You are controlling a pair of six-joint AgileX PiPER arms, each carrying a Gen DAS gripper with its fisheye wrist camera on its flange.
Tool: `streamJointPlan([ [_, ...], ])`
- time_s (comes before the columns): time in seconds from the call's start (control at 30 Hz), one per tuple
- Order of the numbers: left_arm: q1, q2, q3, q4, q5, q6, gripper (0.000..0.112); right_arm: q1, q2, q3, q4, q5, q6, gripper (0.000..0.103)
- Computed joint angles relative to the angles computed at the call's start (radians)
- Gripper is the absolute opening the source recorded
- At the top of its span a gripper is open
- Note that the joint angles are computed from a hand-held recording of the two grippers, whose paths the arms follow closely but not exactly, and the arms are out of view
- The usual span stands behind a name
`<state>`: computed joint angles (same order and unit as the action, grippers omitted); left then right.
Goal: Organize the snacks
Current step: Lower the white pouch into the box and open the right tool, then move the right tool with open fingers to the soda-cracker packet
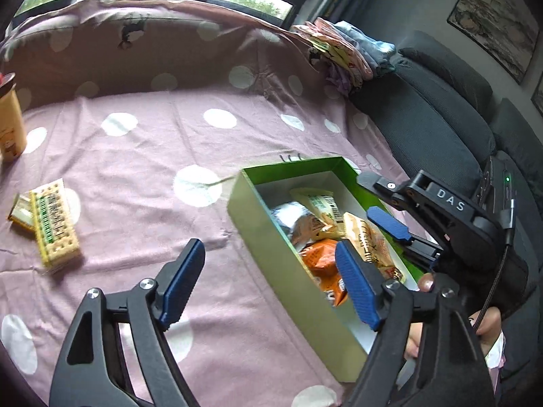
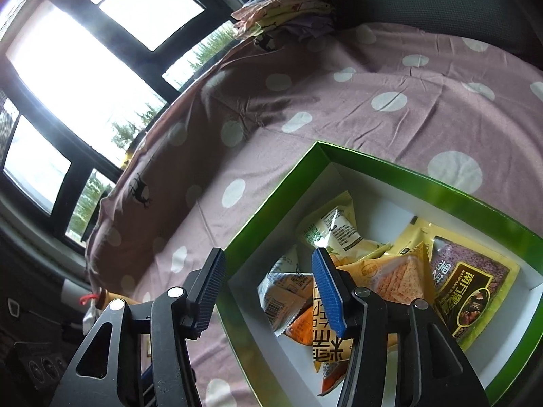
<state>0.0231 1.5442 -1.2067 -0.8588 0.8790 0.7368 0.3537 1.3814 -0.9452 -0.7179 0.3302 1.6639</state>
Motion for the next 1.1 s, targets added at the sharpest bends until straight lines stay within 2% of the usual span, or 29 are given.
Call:
streamJointPlan([
  [0.17,0.19,-0.088,0.065,0.021,0.0,-0.024,0.089,0.067,0.006,-0.031,-0.114,0.031,0.066,0.063],
  [0.27,0.313,-0.12,0.105,0.04,-0.015,-0.043,0.09,0.123,0.021,-0.064,-0.177,0.068,0.085,0.068],
  [0.33,0.403,-0.119,0.123,0.036,-0.007,-0.04,0.09,0.161,0.04,-0.091,-0.205,0.092,0.077,0.076],
  [0.43,0.519,-0.125,0.176,-0.014,-0.045,-0.005,0.09,0.209,0.079,-0.144,-0.194,0.126,0.03,0.078],
  [0.53,0.562,-0.089,0.178,0.0,-0.092,-0.018,0.091,0.248,0.131,-0.207,-0.142,0.156,-0.054,0.079],
  [0.63,0.585,-0.053,0.156,0.028,-0.092,-0.062,0.091,0.288,0.194,-0.279,-0.094,0.202,-0.145,0.084],
  [0.8,0.592,-0.064,0.167,0.078,-0.149,-0.092,0.092,0.336,0.297,-0.394,0.019,0.245,-0.307,0.085],
  [0.87,0.602,-0.054,0.161,0.091,-0.157,-0.102,0.096,0.338,0.338,-0.441,0.118,0.23,-0.417,0.086],
  [0.97,0.606,-0.046,0.152,0.166,-0.196,-0.175,0.097,0.34,0.423,-0.549,0.31,0.231,-0.622,0.089],
  [1.03,0.619,-0.041,0.148,0.187,-0.209,-0.188,0.097,0.344,0.502,-0.659,0.432,0.26,-0.763,0.089],
  [1.1,0.633,-0.029,0.138,0.201,-0.208,-0.201,0.097,0.356,0.6,-0.808,0.505,0.328,-0.864,0.089],
])
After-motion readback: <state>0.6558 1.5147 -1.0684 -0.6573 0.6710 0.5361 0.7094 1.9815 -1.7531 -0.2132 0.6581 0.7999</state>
